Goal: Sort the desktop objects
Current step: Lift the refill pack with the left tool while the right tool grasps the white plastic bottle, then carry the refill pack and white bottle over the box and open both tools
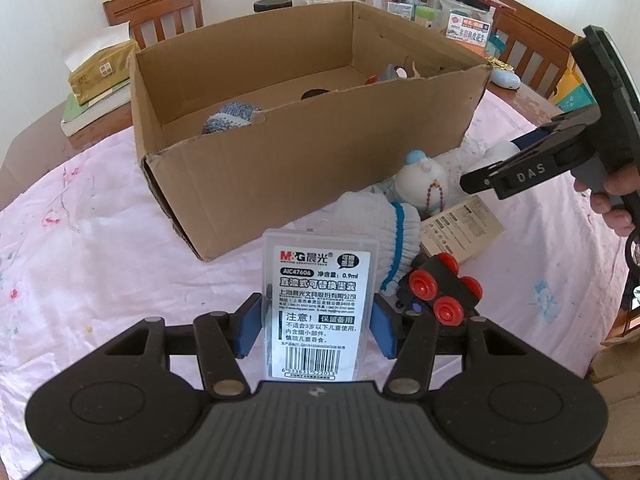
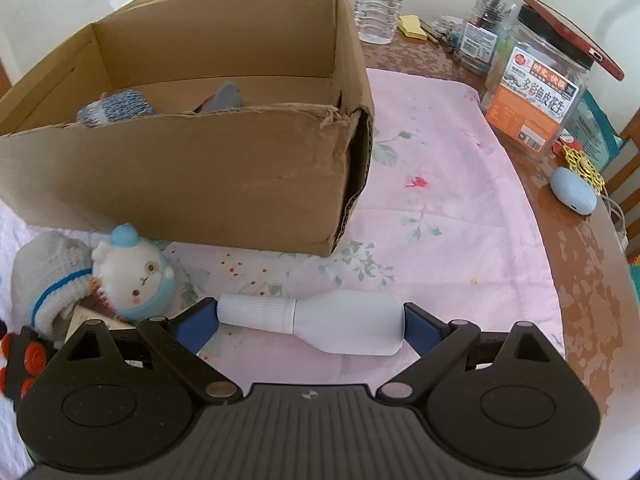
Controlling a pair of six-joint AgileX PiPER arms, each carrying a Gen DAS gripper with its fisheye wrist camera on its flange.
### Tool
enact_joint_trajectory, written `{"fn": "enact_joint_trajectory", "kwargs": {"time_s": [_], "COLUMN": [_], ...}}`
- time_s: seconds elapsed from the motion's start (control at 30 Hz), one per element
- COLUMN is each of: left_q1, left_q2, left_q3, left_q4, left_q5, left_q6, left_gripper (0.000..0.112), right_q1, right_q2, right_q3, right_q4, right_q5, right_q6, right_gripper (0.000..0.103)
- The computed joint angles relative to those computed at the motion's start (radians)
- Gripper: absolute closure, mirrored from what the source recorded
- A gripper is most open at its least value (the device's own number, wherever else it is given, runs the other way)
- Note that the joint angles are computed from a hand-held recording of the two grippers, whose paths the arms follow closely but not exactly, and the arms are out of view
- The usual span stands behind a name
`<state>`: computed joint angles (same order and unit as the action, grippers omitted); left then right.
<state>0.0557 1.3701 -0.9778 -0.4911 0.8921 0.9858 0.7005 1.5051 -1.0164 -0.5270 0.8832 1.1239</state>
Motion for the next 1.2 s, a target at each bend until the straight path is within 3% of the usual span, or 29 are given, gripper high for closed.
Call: {"fn": "enact_joint_trajectory", "kwargs": {"time_s": [0.7,1.2], "left_q1": [-0.006,-0.109], "left_q2": [-0.041,0.011], "left_q3": [-0.167,-0.325], "left_q4": [0.015,0.024], "left_q5": [0.157,0.113], "left_q6": [-0.015,-0.052], "left_gripper": [0.057,0.057], "right_q1": [-0.017,-0.056], "right_q2": [-0.16,-0.145], "right_q3": [-0.113,-0.27], "right_q4": [0.19,0.155], "right_q5": [0.063,0.036], "right_q6": [-0.468,-0.604], "right_gripper": [0.005,0.005]}}
